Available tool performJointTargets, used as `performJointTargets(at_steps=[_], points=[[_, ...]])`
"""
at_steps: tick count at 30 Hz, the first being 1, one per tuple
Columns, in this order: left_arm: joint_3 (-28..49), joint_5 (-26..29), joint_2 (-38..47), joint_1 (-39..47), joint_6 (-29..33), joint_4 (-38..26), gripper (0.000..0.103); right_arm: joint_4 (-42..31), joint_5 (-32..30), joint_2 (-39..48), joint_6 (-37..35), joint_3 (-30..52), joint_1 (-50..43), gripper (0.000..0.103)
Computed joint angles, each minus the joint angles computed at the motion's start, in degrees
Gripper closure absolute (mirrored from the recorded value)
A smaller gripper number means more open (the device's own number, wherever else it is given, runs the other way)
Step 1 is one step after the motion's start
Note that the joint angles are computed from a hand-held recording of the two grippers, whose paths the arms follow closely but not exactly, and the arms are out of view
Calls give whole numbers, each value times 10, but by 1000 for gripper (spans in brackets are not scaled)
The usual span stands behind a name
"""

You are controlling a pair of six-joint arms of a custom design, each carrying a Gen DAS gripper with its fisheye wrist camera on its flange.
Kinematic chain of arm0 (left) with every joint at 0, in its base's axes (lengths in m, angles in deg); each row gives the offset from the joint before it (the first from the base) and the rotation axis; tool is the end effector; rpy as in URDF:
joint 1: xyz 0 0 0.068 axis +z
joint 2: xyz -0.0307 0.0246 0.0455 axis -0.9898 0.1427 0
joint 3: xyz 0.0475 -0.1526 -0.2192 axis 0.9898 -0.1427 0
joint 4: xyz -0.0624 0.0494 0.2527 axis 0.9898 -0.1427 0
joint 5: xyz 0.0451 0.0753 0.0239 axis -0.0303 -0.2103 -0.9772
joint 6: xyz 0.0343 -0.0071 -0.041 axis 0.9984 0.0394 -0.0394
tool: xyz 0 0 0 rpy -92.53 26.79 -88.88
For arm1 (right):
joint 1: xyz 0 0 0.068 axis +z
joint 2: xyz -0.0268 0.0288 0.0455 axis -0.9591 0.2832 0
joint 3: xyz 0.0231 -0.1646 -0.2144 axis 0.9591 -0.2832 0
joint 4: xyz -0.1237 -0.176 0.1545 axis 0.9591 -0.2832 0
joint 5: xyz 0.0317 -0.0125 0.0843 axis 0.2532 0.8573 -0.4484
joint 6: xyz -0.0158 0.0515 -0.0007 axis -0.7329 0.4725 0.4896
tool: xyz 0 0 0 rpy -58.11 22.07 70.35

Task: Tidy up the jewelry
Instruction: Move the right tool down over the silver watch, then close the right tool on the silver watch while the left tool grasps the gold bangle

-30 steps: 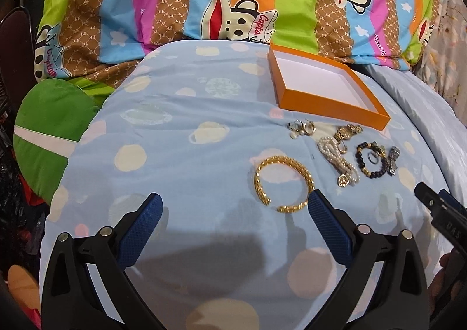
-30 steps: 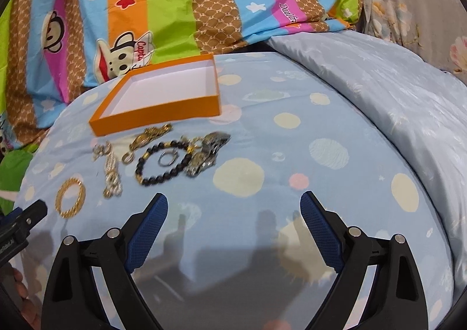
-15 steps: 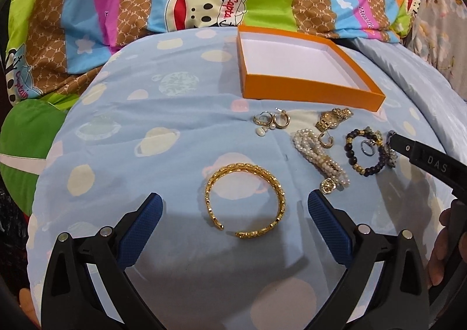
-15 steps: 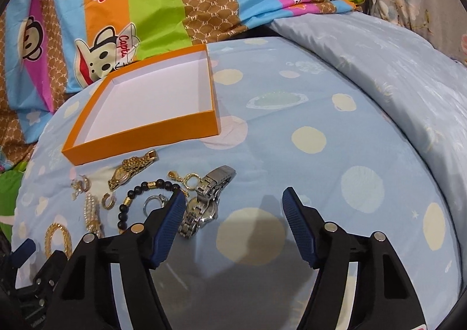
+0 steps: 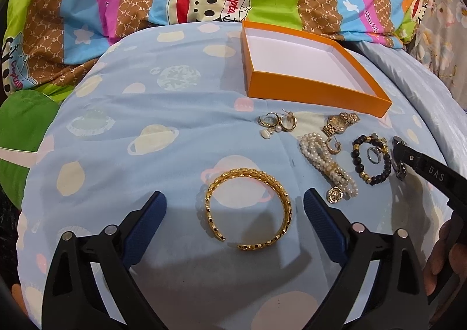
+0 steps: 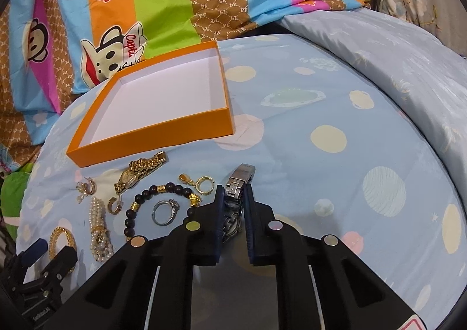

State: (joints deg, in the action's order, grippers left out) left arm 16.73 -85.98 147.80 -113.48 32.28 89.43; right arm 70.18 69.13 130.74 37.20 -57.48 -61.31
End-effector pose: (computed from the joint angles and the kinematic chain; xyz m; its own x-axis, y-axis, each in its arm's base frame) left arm 0.2183 -0.1298 0.0913 -0.8004 0.1170 -0.5879 0.2163 0.9710 -0.1013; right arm 0.1960 0.0346 0.0973 -0.7233 0.3695 -0.5834 0.3465 0.9249 0.1563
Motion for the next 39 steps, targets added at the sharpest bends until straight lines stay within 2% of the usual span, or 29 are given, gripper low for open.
performJointTargets(at_steps=[8, 10, 18, 22, 28, 32, 36, 39], points=[[-8, -7, -8, -17, 13, 7, 37, -14, -16, -58, -3, -34, -6, 92], [-10, -7, -11, -20, 16, 8, 47, -22, -18, -76, -4, -43, -7, 92], [-26, 27, -29, -9, 14, 16, 48, -57, -10, -129, 3, -65, 10, 91], [-30, 29, -33, -9, 10, 18, 48, -73, 21, -129, 14, -63, 45, 78], [-32, 17, -32, -17, 4, 23, 47, -75, 32, -133, 24, -71, 63, 71], [-34, 9, -33, -12, -4, 24, 41, -74, 37, -131, 26, -72, 68, 72], [-39, 14, -37, -2, -10, 29, 39, -79, 47, -138, 36, -76, 76, 79], [-43, 8, -44, 0, -15, 31, 29, -84, 54, -146, 40, -79, 84, 79]])
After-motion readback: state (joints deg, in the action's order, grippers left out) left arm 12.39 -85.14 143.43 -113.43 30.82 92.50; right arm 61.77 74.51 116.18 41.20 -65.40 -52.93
